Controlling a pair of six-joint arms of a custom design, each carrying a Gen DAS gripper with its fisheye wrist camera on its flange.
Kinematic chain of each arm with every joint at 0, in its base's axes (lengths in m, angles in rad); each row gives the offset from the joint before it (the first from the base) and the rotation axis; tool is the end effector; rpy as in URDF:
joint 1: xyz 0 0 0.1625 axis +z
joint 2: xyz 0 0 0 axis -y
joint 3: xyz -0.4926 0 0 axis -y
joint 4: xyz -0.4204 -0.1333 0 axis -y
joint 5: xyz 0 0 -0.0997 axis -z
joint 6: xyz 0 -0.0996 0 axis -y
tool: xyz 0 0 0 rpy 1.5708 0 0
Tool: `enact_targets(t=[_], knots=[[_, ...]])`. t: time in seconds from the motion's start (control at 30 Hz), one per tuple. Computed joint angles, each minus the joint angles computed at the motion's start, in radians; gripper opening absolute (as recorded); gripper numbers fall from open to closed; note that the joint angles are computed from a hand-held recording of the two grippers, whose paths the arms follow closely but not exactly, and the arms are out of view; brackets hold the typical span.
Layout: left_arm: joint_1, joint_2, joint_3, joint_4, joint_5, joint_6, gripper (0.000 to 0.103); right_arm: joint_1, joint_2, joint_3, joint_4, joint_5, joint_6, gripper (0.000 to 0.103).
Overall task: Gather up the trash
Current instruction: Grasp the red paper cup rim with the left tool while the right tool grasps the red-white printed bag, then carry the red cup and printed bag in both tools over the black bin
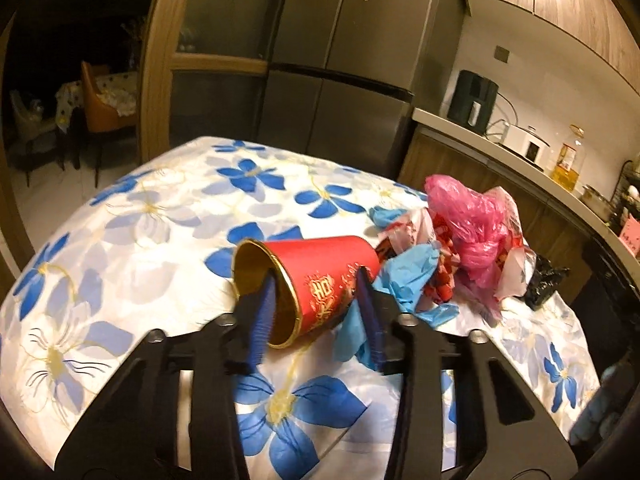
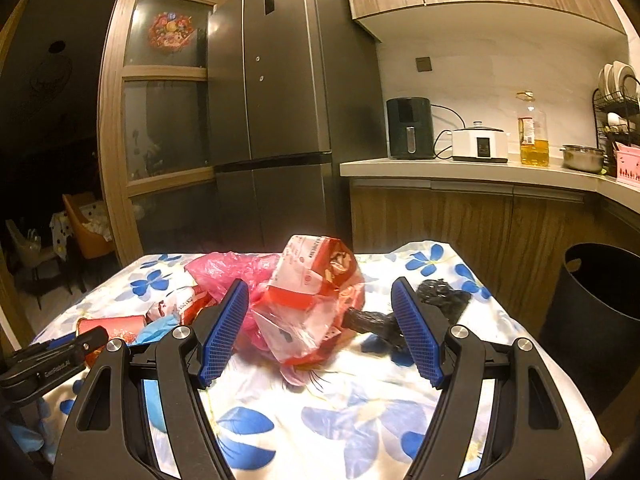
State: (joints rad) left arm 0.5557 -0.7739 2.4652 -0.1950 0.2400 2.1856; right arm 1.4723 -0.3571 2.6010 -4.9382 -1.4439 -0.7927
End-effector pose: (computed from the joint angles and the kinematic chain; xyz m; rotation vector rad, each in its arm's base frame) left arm -0.0520 -0.3031 0.0584 0.0007 2.0708 -1.3967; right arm 0.1126 -0.3444 0.0531 0.9013 -2.2111 1.4203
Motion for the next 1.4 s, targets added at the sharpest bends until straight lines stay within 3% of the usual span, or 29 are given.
enact_targets(t=[0.2,0.3,0.43,0.67,0.9,0.97,1.1,1.17,1.4], knots=[[0.018,-0.094,0.04,-0.183,0.056,0.221,0.008,0.04,0.004,-0.057,0.071,-0.055,-0.019,0.072],[-0.008,-0.087,0.05,-0.195,0.042,0.216,0.003,0.049,0.008,-0.078,0.103,-0.076,-0.021,0.072],[-0.063,-0.042,0.053,-0.14,0.004,0.117,0.003,0.054,0.011,-0.101,0.135,-0.093,-0.027,0.071],[-0.156,0.027,0.057,-0.023,-0.023,-0.079,0.003,0.07,0.019,-0.135,0.194,-0.138,-0.032,0.056],[-0.177,0.038,0.051,-0.01,-0.009,-0.087,0.003,0.064,0.008,-0.138,0.253,-0.141,-0.031,0.042],[-0.181,0.045,0.049,-0.003,-0.007,-0.098,0.003,0.059,0.002,-0.133,0.266,-0.134,-0.027,0.032],[-0.203,0.084,0.04,0.058,-0.006,-0.186,0.003,0.053,-0.003,-0.12,0.279,-0.124,-0.024,0.025],[-0.213,0.099,0.037,0.083,-0.005,-0.22,0.003,0.048,-0.008,-0.112,0.282,-0.116,-0.025,0.012],[-0.26,0.169,0.03,0.206,-0.006,-0.399,0.003,0.029,-0.019,-0.076,0.262,-0.084,-0.036,0.004]])
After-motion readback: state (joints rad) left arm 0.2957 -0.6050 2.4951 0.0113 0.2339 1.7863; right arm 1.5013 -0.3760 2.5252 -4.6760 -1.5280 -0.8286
